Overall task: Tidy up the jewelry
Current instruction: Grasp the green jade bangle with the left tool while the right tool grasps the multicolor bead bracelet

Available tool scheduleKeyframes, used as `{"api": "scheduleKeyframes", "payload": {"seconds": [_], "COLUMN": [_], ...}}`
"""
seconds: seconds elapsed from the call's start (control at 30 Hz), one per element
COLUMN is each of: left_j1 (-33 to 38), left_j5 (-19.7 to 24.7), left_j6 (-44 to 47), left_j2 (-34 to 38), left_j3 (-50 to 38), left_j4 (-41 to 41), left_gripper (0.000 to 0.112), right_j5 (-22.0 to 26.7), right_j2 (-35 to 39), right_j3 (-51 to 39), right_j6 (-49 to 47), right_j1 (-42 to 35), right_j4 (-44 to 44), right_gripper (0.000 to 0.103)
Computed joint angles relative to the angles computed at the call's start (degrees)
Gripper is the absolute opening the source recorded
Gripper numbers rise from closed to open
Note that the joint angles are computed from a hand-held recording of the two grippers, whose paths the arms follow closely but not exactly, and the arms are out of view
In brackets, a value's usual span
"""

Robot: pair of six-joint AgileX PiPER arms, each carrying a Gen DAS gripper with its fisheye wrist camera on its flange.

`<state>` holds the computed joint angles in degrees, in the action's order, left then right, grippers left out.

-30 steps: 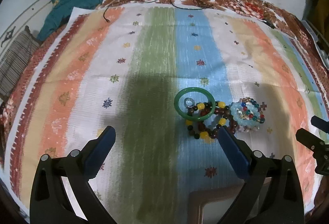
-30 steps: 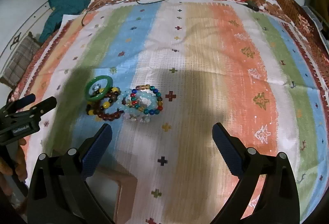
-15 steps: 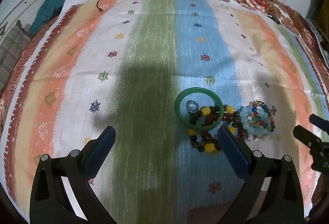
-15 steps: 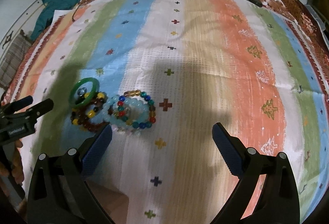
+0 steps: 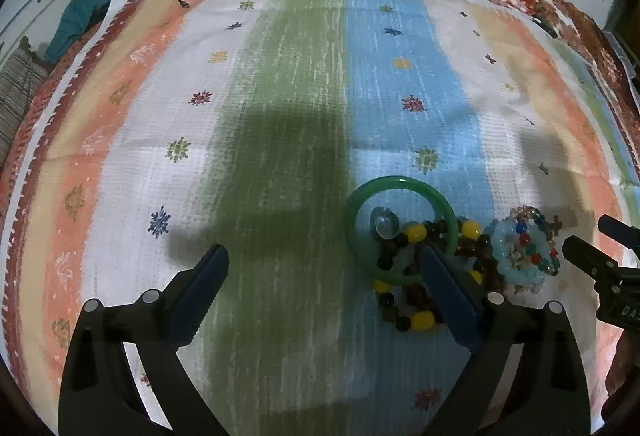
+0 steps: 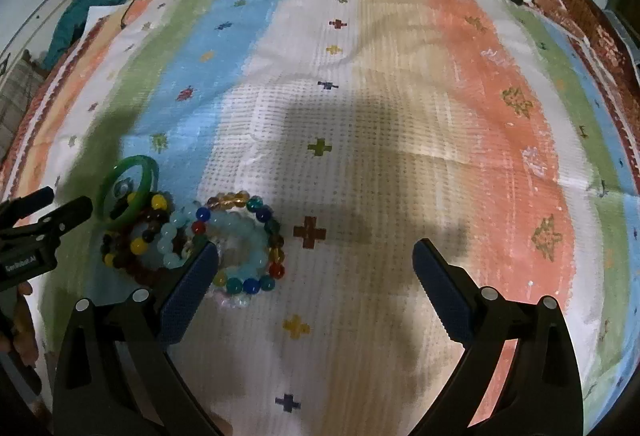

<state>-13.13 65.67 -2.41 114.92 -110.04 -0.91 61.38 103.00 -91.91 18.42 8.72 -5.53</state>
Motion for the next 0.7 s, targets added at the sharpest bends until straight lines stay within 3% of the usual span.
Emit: {"api": "scheduleKeyframes", "payload": {"seconds": [0.27,0.47,0.57,0.7], "left_j1": [-0.5,0.2,0.4,0.3], "left_j5": [1.2,1.2,0.9,0.1], "left_j6": [0.4,0.8,1.6,0.4], "left_j2": [3.7,5.2,5.3,6.0], "left_j3": [-3.6,-3.9,-3.9,-3.9], "left_j4": [0.8,1.4,1.3,3.2], "left_gripper": [0.085,0.078,0.077,0.063], "right_j5": [0.7,0.7,0.8,0.4], "right_j2": [4.2,6.5,7.0,6.9], "right_j3": [-3.6,-5.2,-5.6,-5.3], "right_j6": [-0.8,0.0,0.0,-0.7], "right_j1": [-0.7,0.2,-0.2,-0.3], "right_j4": [0.2,-1.6,-1.6,-1.5], "right_gripper": [0.098,0.092,0.086,0.073]}}
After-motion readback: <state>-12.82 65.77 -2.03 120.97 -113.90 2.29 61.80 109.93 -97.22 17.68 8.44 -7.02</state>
